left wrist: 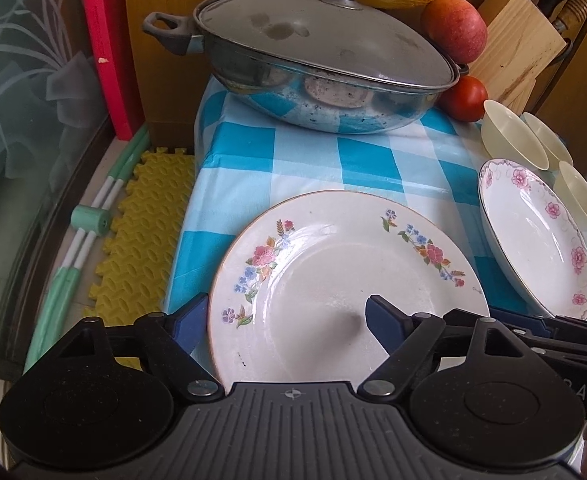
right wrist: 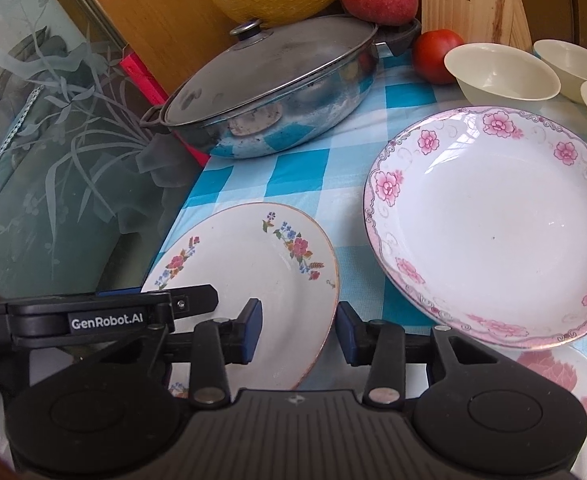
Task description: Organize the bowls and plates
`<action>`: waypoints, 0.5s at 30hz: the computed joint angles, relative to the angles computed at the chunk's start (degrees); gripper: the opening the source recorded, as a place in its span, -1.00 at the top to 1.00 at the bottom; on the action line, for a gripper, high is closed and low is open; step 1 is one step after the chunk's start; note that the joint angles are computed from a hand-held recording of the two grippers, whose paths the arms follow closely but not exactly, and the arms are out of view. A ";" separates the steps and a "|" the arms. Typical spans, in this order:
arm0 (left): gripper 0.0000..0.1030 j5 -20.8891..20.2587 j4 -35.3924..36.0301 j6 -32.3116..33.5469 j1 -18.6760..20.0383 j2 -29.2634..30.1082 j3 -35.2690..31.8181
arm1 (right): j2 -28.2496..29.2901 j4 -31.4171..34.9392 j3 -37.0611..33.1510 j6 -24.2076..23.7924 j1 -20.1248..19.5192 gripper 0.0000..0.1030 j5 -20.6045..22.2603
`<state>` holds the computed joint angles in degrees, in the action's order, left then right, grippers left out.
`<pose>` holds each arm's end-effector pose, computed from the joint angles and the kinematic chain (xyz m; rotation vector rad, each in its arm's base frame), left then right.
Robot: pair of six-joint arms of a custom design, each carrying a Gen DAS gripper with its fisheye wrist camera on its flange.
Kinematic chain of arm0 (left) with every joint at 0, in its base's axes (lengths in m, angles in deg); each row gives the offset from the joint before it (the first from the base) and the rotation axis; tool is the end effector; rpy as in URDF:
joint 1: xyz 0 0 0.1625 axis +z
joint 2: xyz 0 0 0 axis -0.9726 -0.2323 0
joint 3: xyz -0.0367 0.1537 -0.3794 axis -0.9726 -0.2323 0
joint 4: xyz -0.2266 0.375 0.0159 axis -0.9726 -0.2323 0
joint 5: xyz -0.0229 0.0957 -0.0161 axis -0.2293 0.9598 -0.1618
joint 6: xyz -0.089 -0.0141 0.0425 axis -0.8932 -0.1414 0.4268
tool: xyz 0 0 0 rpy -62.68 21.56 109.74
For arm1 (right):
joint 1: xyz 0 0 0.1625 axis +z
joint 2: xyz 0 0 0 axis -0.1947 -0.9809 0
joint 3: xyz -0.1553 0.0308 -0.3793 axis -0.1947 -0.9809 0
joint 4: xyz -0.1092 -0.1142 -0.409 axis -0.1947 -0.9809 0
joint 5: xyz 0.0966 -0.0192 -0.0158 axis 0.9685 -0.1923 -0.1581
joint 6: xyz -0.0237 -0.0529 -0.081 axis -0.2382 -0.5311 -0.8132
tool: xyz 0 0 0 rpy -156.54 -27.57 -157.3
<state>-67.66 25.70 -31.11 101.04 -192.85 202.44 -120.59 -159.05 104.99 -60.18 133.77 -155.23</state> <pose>-0.0961 -0.2715 0.3259 -0.4064 2.1678 -0.9090 0.3906 -0.3957 0.0293 1.0048 -2.8115 0.1517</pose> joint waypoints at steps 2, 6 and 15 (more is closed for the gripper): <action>-0.68 -0.80 0.51 -0.62 -1.02 -0.33 0.21 | -0.89 0.77 0.66 0.63 -0.04 0.27 0.13; -0.67 -1.83 0.79 -0.52 -2.42 -0.16 0.77 | -2.18 0.92 2.02 1.02 -1.11 0.28 1.20; -0.75 -1.14 0.20 2.39 -1.09 2.35 0.92 | -2.30 -2.97 3.81 -1.46 -1.63 0.24 2.26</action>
<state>-68.80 25.90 -28.73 99.94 -190.50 203.36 -122.89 -162.02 108.81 -61.64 132.14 -152.97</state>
